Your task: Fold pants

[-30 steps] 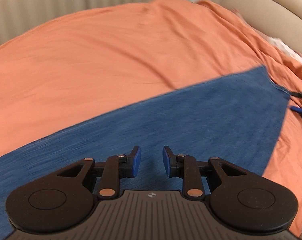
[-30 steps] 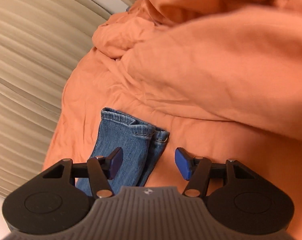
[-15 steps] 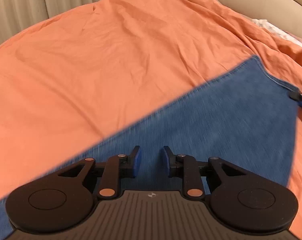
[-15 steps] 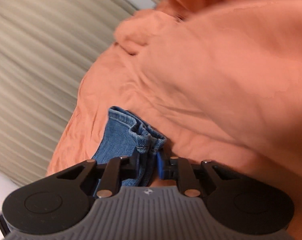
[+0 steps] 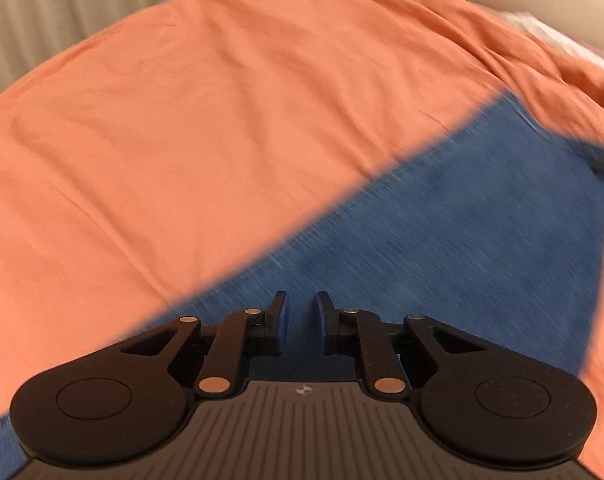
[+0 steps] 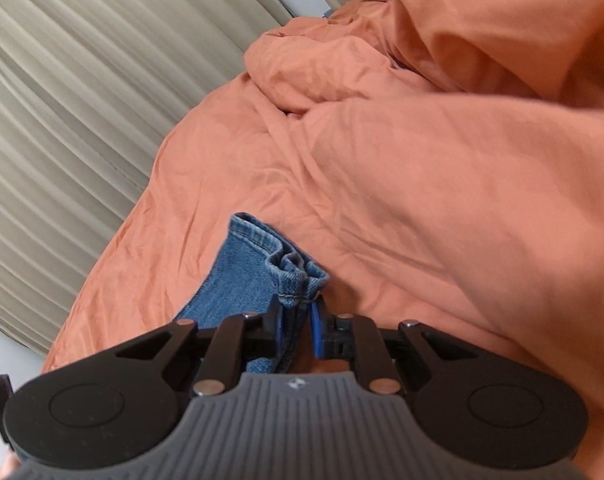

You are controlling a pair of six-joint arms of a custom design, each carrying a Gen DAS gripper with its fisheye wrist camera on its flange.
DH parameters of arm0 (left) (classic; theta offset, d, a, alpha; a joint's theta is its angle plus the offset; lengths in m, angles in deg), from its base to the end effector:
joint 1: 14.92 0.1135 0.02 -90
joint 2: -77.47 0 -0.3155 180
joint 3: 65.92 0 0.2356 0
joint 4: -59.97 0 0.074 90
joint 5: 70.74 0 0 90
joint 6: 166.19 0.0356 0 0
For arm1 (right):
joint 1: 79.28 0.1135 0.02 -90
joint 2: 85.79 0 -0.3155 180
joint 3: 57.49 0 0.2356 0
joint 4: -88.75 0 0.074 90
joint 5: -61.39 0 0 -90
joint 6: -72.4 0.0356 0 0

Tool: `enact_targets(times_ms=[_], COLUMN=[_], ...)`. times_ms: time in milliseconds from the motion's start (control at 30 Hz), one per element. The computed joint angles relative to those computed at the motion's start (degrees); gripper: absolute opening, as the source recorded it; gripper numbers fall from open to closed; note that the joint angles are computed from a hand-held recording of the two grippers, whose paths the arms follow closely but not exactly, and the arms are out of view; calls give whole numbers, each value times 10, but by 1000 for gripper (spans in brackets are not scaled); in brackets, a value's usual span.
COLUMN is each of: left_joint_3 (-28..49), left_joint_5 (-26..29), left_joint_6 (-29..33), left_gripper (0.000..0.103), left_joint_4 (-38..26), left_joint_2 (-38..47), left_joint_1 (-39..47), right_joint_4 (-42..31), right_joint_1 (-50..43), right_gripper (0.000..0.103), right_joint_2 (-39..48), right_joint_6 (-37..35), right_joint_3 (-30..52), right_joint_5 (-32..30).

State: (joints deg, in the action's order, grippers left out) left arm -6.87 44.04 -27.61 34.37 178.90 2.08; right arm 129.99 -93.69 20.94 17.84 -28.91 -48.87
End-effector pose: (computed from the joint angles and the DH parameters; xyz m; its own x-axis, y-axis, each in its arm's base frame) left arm 0.2878 0.0724 0.1654 -0.6729 0.5062 -0.5394 0.5886 0.8081 0.0241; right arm 0.2404 -0.0490 0.1206 -0.4940 0.6886 -0.5308 0.3090 0.7097 0.6331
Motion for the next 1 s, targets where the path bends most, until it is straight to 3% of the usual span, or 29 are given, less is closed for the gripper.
enact_targets(times_ms=[167, 300, 400, 533, 600, 833, 1000], left_joint_3=[-69, -109, -125, -109, -118, -27, 124], left_joint_5=[28, 39, 54, 73, 70, 39, 48], left_joint_6=[82, 112, 116, 184, 237, 464, 537], left_gripper=[12, 10, 0, 0, 0, 5, 10], left_joint_4=[-66, -102, -125, -239, -265, -457, -593], left_joint_2=[-69, -99, -118, -99, -108, -70, -8], left_joint_1=[29, 51, 83, 148, 187, 391, 510], right_joint_4=[-111, -239, -325, -416, -453, -572, -630], right_joint_1=[21, 56, 97, 151, 180, 333, 473], right_gripper=[8, 7, 7, 7, 7, 7, 6], right_joint_2=[-101, -186, -235, -278, -295, -337, -297], right_joint_6=[-22, -48, -65, -77, -72, -61, -51], right_joint_3=[24, 73, 114, 167, 192, 308, 418], right_joint_5=[21, 54, 94, 144, 167, 271, 352])
